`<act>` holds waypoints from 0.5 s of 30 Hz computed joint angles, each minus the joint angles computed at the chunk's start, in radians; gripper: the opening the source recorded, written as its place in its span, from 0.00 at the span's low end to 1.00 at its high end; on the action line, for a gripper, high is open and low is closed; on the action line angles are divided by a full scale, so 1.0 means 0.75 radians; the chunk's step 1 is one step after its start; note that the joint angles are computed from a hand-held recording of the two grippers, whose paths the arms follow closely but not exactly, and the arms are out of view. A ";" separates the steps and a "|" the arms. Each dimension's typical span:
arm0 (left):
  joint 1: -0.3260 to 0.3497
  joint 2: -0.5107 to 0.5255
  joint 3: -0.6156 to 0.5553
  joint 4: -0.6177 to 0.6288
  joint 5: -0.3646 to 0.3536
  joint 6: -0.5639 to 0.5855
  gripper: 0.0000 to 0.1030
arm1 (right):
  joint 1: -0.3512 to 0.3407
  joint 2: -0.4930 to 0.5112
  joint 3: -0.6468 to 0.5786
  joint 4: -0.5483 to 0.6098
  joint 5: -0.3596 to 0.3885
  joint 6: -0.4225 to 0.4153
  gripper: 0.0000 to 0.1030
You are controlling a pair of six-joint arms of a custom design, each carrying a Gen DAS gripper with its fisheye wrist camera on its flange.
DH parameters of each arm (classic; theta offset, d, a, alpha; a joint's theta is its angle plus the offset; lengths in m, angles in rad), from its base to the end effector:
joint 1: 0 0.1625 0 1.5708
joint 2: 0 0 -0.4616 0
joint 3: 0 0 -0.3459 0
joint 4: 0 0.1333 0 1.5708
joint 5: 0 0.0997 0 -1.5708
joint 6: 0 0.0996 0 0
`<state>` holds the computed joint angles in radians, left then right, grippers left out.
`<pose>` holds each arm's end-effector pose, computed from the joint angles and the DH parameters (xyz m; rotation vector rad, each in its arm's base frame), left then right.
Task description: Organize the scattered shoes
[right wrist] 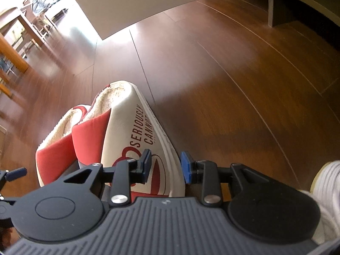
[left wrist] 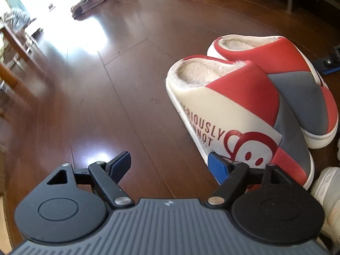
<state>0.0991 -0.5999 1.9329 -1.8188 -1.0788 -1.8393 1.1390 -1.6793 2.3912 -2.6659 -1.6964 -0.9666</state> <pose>-0.4114 -0.2221 -0.0422 -0.0688 2.0473 -0.6100 -0.0331 -0.3606 0.3410 0.7030 -2.6946 0.3007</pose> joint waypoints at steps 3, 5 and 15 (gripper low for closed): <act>-0.029 -0.064 0.030 0.000 -0.041 -0.102 0.82 | -0.024 -0.086 -0.032 0.108 0.086 -0.033 0.37; -0.048 -0.105 0.034 0.039 -0.058 -0.144 0.82 | -0.067 -0.188 -0.054 0.218 0.211 -0.110 0.52; 0.019 -0.153 -0.248 0.277 -0.280 0.013 0.81 | 0.258 -0.233 -0.347 0.678 -0.046 0.081 0.63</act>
